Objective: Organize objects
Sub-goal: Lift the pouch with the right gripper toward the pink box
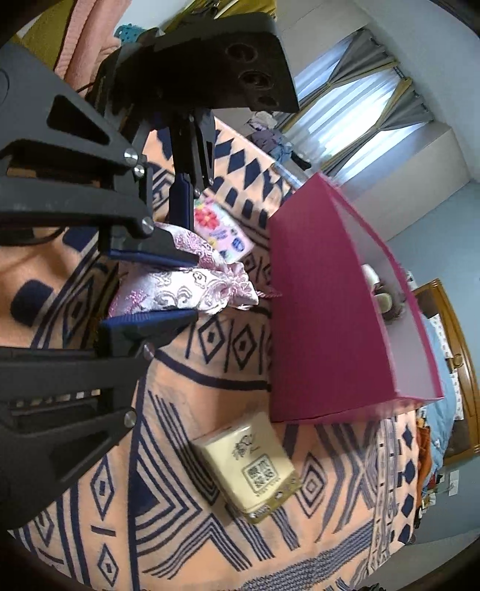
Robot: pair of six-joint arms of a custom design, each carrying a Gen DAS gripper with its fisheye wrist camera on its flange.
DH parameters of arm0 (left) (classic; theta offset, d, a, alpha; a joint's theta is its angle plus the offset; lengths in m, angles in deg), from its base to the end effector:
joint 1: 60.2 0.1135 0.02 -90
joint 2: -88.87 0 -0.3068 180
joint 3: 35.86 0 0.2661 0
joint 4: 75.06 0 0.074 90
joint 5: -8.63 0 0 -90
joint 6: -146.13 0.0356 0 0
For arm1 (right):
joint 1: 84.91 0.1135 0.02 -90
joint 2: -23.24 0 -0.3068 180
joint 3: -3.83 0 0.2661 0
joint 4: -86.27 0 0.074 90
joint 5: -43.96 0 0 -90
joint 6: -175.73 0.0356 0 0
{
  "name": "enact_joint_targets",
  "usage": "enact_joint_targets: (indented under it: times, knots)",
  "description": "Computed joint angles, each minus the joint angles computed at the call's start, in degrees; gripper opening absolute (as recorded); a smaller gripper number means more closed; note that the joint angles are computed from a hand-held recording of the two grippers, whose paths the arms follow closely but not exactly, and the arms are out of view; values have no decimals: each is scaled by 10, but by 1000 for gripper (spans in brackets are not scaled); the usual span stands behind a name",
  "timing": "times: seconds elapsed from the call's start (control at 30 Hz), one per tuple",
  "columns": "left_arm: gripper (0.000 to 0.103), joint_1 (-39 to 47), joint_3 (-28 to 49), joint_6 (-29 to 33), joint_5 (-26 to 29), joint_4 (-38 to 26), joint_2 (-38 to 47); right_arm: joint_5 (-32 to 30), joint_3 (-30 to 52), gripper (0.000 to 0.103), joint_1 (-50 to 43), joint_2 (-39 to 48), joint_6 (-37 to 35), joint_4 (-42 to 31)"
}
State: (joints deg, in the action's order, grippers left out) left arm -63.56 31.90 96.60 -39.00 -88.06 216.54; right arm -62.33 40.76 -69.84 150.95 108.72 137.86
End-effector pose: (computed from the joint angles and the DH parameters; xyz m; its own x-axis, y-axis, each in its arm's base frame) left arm 0.3683 -0.0457 0.0302 -0.5695 0.5138 -0.6417 0.8027 0.5159 -0.2993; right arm 0.2754 0.0845 0.0218 -0.7412 0.1887 -0.6443 -0.1847 0.8654 0.4659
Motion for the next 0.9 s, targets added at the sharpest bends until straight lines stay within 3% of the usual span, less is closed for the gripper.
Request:
enact_joint_targets:
  times: [0.23, 0.47, 0.9]
  knots:
    - [35, 5, -25, 16, 11, 23, -45, 6, -20, 25, 2, -40, 13, 28]
    - [35, 9, -17, 22, 26, 7, -79, 3, -32, 24, -3, -75, 18, 40]
    - [35, 4, -14, 1, 30, 28, -128, 5, -26, 24, -10, -146, 15, 16]
